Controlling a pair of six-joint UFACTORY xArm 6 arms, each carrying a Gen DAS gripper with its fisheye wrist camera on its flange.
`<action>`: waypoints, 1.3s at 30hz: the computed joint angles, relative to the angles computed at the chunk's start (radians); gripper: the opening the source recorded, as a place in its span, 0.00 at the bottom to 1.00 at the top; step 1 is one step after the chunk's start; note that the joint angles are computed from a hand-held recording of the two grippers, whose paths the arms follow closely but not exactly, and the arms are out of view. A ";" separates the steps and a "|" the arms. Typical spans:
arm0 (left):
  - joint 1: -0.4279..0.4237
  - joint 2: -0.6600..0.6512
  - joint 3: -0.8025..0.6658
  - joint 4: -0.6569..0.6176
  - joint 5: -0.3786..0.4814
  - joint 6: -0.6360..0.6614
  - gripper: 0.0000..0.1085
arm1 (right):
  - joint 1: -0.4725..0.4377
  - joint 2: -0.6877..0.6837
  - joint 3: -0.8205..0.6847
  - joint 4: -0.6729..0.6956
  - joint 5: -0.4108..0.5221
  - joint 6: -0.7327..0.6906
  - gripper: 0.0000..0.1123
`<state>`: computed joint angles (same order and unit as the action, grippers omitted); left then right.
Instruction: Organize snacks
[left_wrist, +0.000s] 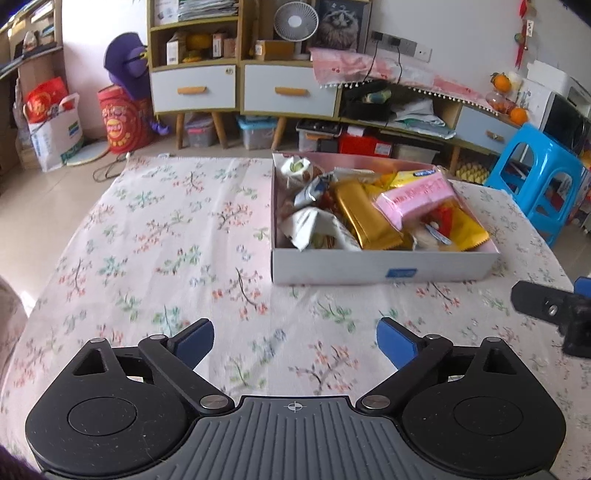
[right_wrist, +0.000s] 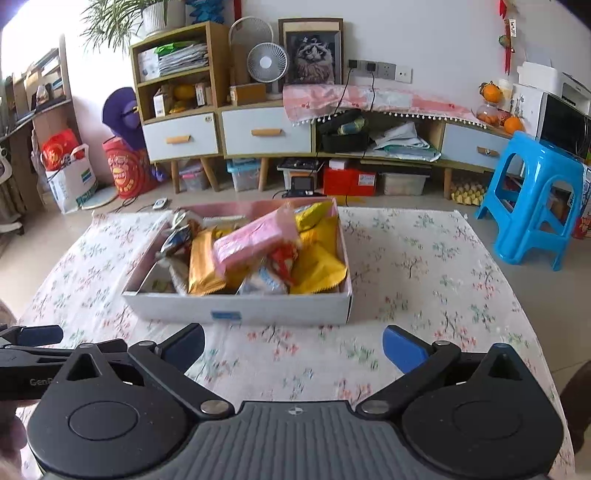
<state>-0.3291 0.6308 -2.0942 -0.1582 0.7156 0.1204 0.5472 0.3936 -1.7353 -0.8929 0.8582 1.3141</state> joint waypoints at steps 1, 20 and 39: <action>-0.002 -0.016 0.020 0.002 -0.004 -0.002 0.91 | 0.009 -0.001 -0.003 0.004 0.013 -0.001 0.84; 0.004 -0.164 0.238 0.112 -0.051 -0.086 0.95 | 0.124 0.020 -0.055 0.023 0.231 0.073 0.84; 0.002 -0.201 0.290 0.105 -0.046 -0.081 0.95 | 0.152 0.020 -0.060 0.001 0.255 0.086 0.84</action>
